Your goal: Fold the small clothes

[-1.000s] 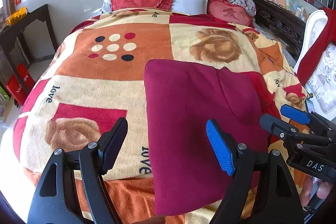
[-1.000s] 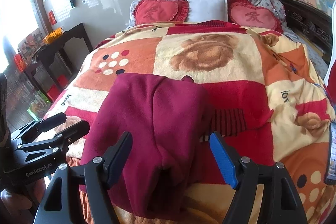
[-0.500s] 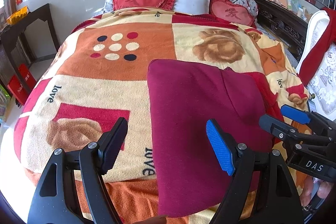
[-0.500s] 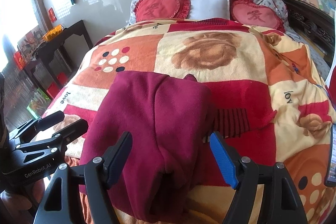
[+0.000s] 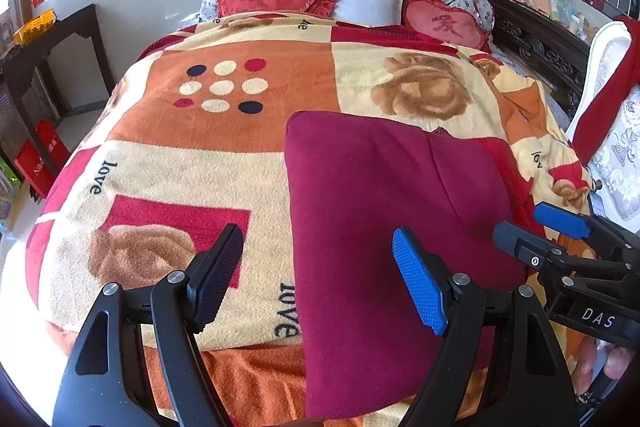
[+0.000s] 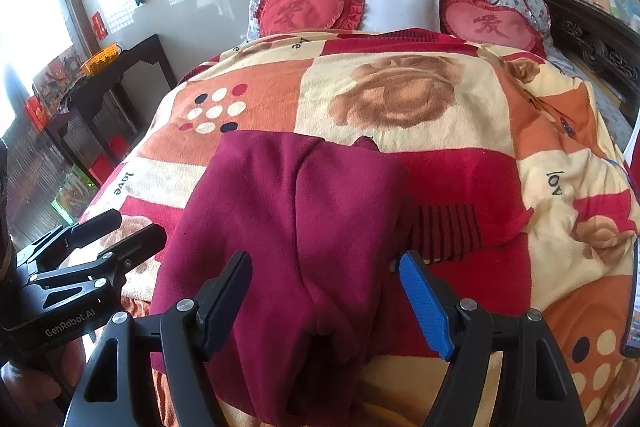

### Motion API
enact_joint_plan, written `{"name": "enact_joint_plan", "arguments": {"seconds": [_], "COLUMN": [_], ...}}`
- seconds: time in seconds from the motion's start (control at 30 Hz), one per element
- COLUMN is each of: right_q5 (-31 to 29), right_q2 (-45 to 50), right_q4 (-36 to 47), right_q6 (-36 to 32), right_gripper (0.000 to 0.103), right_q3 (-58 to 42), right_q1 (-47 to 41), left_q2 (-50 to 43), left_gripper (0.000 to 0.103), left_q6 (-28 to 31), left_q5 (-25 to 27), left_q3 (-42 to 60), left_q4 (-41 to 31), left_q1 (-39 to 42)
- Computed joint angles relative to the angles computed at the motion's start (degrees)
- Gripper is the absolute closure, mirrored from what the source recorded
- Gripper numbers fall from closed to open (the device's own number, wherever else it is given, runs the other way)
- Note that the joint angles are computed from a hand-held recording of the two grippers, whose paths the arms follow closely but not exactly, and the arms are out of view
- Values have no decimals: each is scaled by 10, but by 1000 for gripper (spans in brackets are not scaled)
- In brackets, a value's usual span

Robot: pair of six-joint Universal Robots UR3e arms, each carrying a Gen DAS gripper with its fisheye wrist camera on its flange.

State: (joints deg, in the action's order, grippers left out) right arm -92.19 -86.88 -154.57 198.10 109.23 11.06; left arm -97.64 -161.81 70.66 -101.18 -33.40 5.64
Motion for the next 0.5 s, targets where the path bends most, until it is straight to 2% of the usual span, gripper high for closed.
{"name": "enact_joint_plan", "arguments": {"seconds": [0.5], "right_q5": [8], "right_q2": [27], "right_q4": [9], "right_q6": [-1], "right_gripper": [29], "right_q3": [-18], "right_q1": [-2], "left_q2": [-20], "left_gripper": [25], "left_q6": [-7], "left_q5": [7], "left_q3": [12], "left_q4": [-2], "left_q1": [-5]}}
